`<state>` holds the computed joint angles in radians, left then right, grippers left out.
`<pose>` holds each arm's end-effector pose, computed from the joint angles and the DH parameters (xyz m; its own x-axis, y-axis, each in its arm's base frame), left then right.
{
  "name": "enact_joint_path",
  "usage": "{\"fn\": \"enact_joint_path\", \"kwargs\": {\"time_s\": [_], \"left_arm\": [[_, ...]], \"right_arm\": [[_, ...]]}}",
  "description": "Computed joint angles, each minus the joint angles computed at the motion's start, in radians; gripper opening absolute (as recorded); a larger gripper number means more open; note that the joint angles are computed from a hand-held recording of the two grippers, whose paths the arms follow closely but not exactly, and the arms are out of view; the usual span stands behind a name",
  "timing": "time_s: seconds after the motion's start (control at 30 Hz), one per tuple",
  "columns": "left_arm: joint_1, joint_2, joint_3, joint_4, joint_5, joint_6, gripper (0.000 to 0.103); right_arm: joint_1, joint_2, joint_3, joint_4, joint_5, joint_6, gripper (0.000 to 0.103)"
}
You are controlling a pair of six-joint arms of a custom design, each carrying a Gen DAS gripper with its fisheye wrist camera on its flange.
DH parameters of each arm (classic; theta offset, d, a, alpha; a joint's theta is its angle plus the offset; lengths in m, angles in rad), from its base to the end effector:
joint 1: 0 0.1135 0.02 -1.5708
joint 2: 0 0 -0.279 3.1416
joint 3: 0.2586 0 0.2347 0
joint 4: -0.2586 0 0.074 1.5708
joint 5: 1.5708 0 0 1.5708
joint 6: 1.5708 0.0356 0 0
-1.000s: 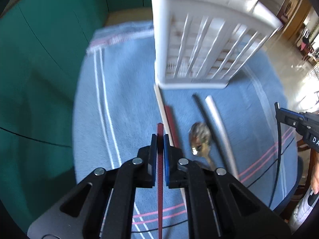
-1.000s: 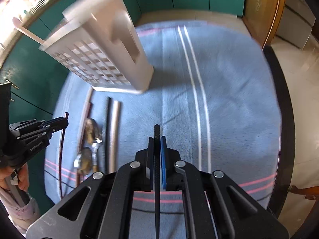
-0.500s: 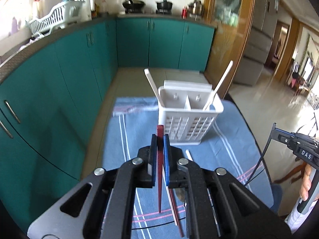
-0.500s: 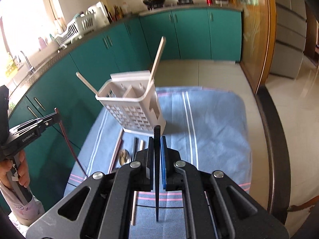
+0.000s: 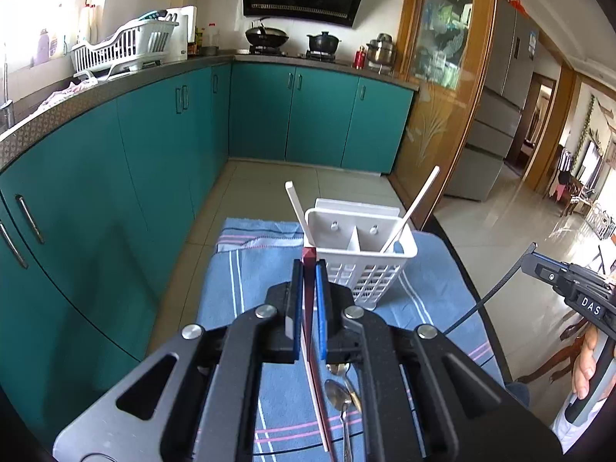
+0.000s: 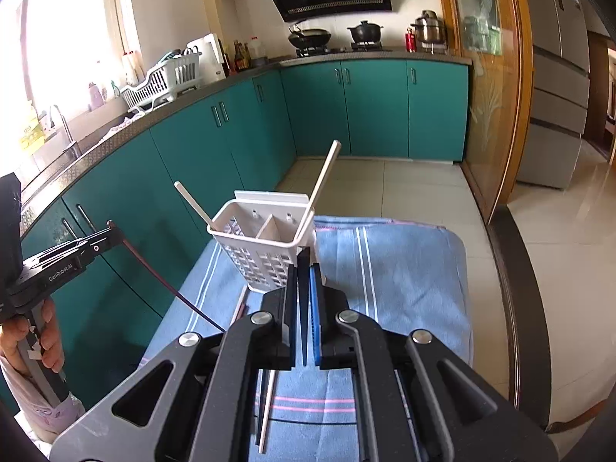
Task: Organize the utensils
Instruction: 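Lift both chopsticks and lower them into the white basket with both grippers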
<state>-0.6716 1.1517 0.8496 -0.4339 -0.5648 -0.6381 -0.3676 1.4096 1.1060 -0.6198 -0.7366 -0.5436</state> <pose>0.1826 -0.1208 0.2883 -0.5502 -0.2054 -0.8094 -0.1403 0.9782 -0.1529 0.2608 -0.0748 0.2983 -0.5792 -0.1875 -0.7933 -0.4807 0.8645 0.1467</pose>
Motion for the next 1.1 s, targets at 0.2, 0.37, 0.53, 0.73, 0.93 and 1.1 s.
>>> {"fn": "enact_joint_path", "kwargs": {"time_s": [0.2,0.37,0.53,0.73,0.93,1.1], "left_arm": [[-0.003,-0.014,0.049,-0.015,-0.011,0.037,0.006],[0.02,0.003,0.158,-0.015,-0.006,0.114,0.006],[0.077,0.047,0.304,-0.001,0.045,0.194,0.006],[0.09,0.117,0.362,0.09,-0.036,0.249,0.006],[0.176,0.207,0.285,0.18,0.053,0.197,0.006],[0.22,0.239,0.22,0.206,0.105,0.159,0.006]], "right_arm": [[0.023,-0.023,0.037,-0.032,-0.012,-0.003,0.007],[0.04,-0.023,0.13,-0.075,-0.052,0.016,0.007],[0.056,0.015,0.321,-0.124,-0.118,0.105,0.007],[0.117,0.033,0.406,0.079,-0.047,0.322,0.007],[0.235,0.128,0.292,0.287,0.131,0.383,0.007],[0.258,0.233,0.261,0.295,0.16,0.379,0.007]]}}
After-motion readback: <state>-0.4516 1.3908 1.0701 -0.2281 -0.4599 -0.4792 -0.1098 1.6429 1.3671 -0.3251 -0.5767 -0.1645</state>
